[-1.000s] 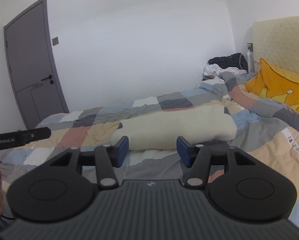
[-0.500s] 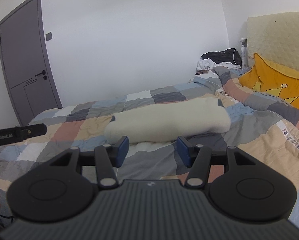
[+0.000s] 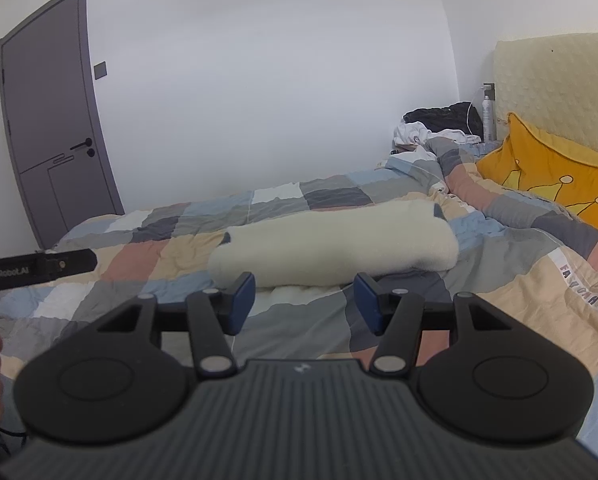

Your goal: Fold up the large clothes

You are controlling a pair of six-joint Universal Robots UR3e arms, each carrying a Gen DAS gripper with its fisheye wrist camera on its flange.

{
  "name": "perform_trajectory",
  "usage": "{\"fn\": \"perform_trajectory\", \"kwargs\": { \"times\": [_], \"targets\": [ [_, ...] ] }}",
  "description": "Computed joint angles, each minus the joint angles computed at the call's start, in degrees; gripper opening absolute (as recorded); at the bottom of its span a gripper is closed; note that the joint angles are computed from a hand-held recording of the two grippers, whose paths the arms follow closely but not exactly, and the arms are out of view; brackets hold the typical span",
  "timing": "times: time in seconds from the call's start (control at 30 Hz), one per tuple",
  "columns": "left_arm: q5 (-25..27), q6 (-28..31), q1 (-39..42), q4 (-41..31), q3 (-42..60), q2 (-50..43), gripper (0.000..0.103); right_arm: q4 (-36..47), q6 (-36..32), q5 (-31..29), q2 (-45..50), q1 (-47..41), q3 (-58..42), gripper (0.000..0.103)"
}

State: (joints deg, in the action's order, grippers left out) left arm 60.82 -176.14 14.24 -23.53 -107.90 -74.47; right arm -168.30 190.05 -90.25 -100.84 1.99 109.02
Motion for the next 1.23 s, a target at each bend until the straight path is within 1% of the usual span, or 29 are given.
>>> {"fn": "perform_trajectory", "kwargs": {
  "times": [0.03,0.07,0.13,0.17,0.4,0.5,0.57,0.73,0.83,1.0,1.23],
  "targets": [
    [0.02,-0.15,0.07,0.17,-0.12,0.03,0.093,0.23,-0.12,-0.38,0.12,0.12,-0.29,0.061],
    [0.33,-0.25,-0.18,0.11,0.26,-0.17,0.095,0.26,-0.17,-0.79,0.40,0.36,-0.64,0.073],
    [1.58,-0.48,-0.91,0.17,0.60,-0.44,0.098,-1.01,0.35,-2.08,0.83,1.01,-0.65,0.090],
    [2.10,-0.63,-1.10,0.27,0.65,-0.53,0.099,-1.41,0.56,-2.50,0.91,1.19,-0.66,0.093],
    [4.09,-1.37,-1.32,-0.10,0.84,-0.36,0.103,1.34,0.98,-1.12,0.63,0.51,-1.31,0.094],
    [4.29,-1.65,-1.22,0.00,0.63,-0.12,0.103,1.22,1.32,-2.33,0.94,1.04,-1.45,0.094],
    [5.38,-1.91,-1.74,-0.13,0.83,-0.14,0.103,1.52,1.51,-2.78,1.07,1.19,-1.84,0.094],
    [7.00,-1.38,-2.47,-2.03,1.59,0.29,0.103,1.75,1.92,-5.09,1.72,2.49,-2.82,0.094],
    [5.70,0.02,-1.96,-4.35,2.09,0.83,0.103,2.19,2.03,-5.62,1.80,2.88,-3.04,0.094],
    [5.08,0.67,-1.50,-4.26,1.47,1.82,0.103,2.98,1.88,-6.49,2.03,3.82,-3.38,0.094],
    [3.32,0.46,0.05,-5.48,1.38,2.46,0.103,3.33,1.76,-5.82,2.28,3.38,-4.07,0.094]
  ]
}}
